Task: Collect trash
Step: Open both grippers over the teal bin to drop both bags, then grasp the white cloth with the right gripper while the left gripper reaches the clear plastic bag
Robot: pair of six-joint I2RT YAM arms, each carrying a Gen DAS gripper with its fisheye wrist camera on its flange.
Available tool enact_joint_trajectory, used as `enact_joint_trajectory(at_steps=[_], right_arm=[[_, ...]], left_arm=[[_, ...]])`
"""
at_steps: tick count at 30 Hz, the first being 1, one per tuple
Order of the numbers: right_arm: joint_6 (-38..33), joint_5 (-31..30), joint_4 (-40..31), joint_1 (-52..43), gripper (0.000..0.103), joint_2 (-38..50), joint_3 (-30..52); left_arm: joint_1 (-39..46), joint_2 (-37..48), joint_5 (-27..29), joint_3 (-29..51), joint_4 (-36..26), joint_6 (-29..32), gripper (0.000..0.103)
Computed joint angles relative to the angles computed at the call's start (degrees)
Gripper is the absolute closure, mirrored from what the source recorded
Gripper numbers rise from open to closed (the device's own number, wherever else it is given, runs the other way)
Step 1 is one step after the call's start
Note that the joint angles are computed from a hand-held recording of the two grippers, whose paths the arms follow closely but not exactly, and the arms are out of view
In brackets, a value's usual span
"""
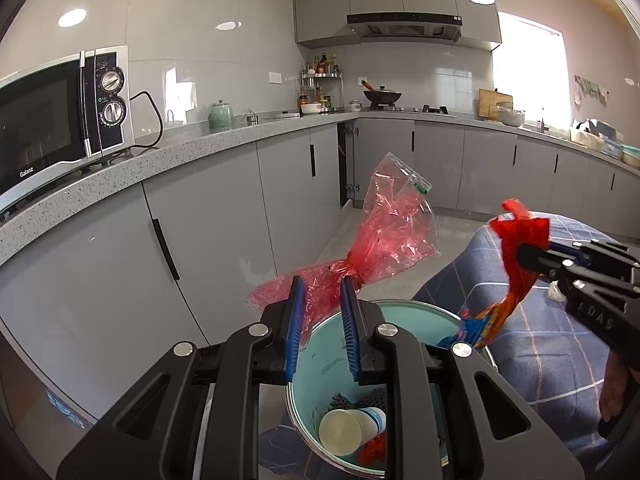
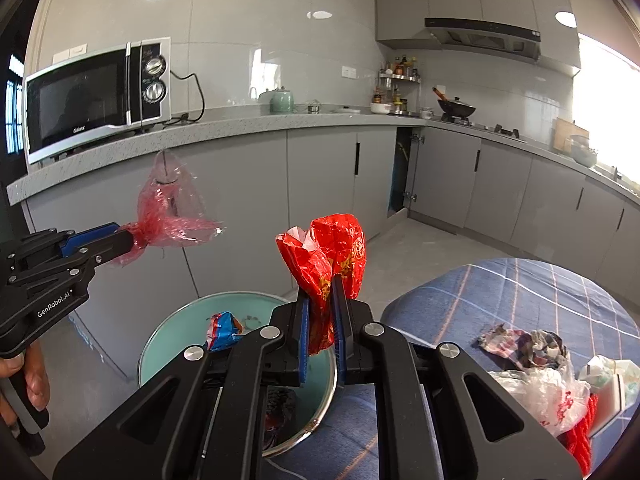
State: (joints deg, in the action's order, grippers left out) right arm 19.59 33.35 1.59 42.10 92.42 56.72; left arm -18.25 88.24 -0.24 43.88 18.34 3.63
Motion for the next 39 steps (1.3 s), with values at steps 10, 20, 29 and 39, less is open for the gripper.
enact_joint_trajectory(at_steps=[10,20,29,39], right_arm=[[0.8,-0.9,2.4,-0.1,0.059,0.9,-1.8],[1.6,-0.5,2.8,0.2,0.051,-0.4,-3.4],[3.7,1.9,1.5,0.4,0.046,-5.7,-8.5],[10.8,10.9,-10.3,1.9,0.042,-23.8,-20.8]], left_arm=[[-0.7,0.9,-1.9,-0.9,1.7,-0.4,0.045],[-0.9,0.7,-2.6,-1.8,2.7,-0.5,0.033],[-2.5,0.9,-3.0,-2.2,2.9,-0.2,0.029],[-12.8,4.7,-5.7,-0.7,2.4,-0.8,0.028]])
